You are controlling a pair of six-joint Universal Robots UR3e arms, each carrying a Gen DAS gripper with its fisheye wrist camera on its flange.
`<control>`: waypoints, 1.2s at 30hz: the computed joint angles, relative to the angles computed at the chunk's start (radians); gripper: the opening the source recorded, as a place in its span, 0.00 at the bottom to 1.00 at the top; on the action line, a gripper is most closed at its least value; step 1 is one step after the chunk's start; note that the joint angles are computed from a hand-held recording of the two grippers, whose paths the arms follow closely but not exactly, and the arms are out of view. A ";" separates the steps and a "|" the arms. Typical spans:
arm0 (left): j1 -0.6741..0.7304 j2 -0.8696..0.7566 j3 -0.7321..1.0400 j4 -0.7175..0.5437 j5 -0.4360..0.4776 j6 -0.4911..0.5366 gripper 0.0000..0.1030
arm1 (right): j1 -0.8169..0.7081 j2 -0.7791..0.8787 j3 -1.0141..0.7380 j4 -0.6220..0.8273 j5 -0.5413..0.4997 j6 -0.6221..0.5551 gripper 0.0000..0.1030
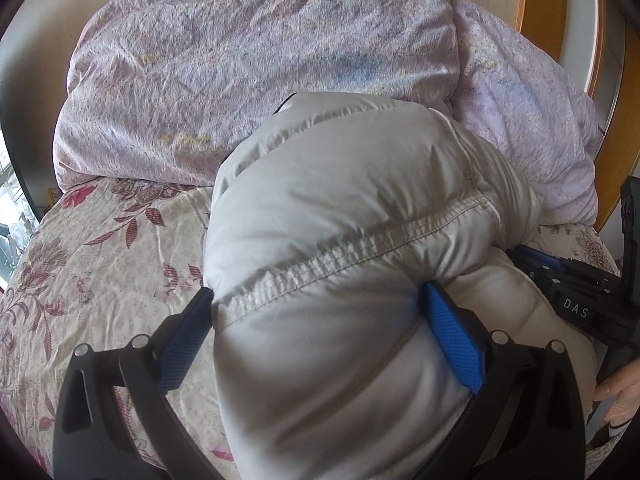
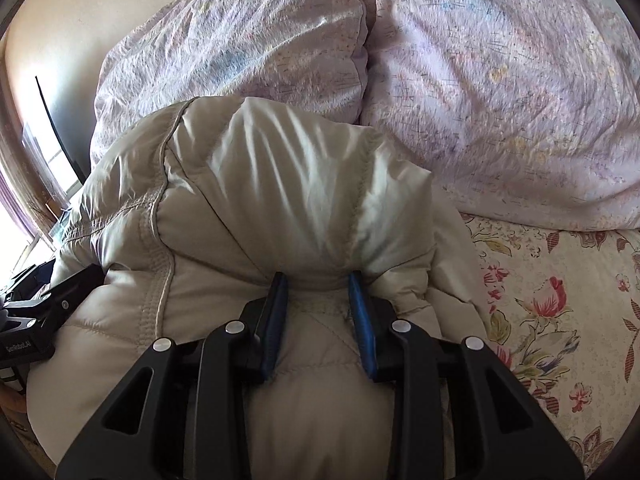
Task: Fold large clothes
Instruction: 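Press the jacket bundle down onto the bedspread with both grippers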
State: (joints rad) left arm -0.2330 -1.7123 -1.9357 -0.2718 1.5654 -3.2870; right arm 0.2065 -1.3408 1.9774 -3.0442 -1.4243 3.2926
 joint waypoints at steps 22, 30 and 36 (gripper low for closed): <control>-0.015 -0.053 0.176 -0.139 0.089 0.027 0.98 | -0.047 0.001 -0.186 0.178 -0.003 0.070 0.32; -0.053 -0.113 0.157 -0.030 0.157 0.013 0.98 | 0.000 0.105 -0.146 -0.016 -0.089 0.049 0.33; -0.081 -0.155 0.173 0.007 0.215 -0.006 0.98 | 0.009 0.156 -0.159 -0.064 -0.110 0.040 0.33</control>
